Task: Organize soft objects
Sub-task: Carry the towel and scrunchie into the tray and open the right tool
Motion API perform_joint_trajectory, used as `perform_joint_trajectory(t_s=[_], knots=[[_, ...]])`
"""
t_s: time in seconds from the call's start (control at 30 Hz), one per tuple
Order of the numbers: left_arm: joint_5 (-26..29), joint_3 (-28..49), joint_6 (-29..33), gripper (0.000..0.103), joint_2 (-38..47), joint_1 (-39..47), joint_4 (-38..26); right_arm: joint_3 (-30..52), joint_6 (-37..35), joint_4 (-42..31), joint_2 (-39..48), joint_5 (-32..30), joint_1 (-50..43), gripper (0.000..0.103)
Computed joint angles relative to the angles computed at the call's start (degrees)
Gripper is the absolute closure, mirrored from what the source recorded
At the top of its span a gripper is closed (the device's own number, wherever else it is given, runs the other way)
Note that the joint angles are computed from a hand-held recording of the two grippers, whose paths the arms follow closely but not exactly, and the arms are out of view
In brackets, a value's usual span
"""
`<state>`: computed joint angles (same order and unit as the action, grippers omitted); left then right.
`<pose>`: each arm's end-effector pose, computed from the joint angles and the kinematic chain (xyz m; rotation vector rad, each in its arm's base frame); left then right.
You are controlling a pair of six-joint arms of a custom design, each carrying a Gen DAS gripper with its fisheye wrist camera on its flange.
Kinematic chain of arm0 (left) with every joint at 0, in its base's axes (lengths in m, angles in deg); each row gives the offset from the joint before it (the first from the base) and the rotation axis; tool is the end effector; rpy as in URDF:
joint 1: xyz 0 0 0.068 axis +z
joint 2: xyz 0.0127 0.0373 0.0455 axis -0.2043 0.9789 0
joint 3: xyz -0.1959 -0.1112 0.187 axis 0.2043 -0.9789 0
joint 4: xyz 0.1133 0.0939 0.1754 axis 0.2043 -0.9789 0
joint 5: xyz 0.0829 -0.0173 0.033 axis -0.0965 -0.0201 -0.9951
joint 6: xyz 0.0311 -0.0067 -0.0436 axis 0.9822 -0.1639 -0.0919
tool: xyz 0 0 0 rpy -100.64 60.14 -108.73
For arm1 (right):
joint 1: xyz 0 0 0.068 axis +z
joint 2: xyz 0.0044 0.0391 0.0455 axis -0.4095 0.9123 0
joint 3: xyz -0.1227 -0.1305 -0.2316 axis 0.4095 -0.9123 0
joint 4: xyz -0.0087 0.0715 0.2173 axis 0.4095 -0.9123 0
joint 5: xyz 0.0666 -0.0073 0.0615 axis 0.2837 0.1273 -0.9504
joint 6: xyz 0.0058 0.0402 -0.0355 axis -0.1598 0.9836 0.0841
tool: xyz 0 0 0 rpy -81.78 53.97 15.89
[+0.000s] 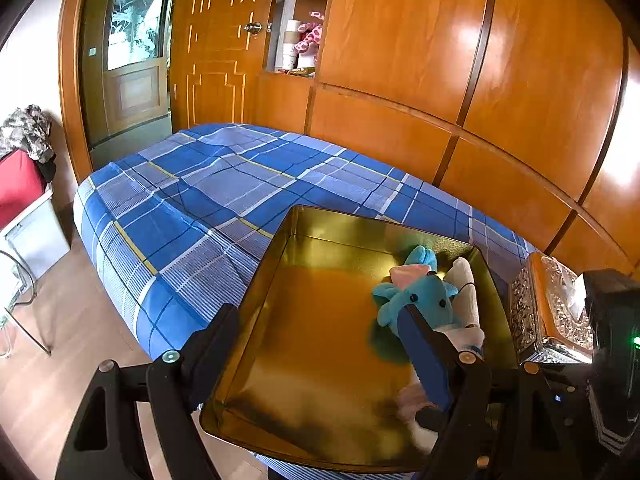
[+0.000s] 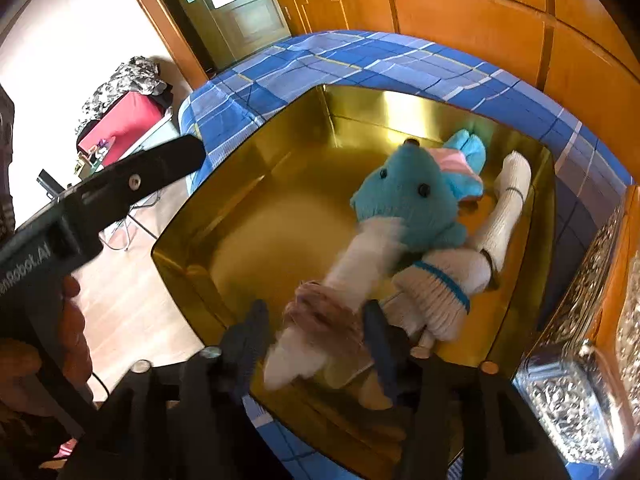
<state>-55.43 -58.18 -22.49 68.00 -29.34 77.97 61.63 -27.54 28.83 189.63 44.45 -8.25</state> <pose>0.2338 -0.0529 0.0903 -0.8609 2.1412 0.1729 0.3762 0.1257 0.0599 -1.4784 2.3604 0.6612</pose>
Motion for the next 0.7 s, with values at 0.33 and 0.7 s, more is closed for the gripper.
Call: perform_joint_trajectory(t_s=[0.33,0.7], knots=[[-3.6,2.2,0.6,0.02,-0.6,-3.8,-3.2,-8.6,-1.0,8.3,-6.0,-1.0,-4.4,0.037],[-6.1,5.9,1.0,0.018,0.2,-9.2,-6.9,-13.6,1.0,16.1,-13.3,-4.6,-14.0,0.037]])
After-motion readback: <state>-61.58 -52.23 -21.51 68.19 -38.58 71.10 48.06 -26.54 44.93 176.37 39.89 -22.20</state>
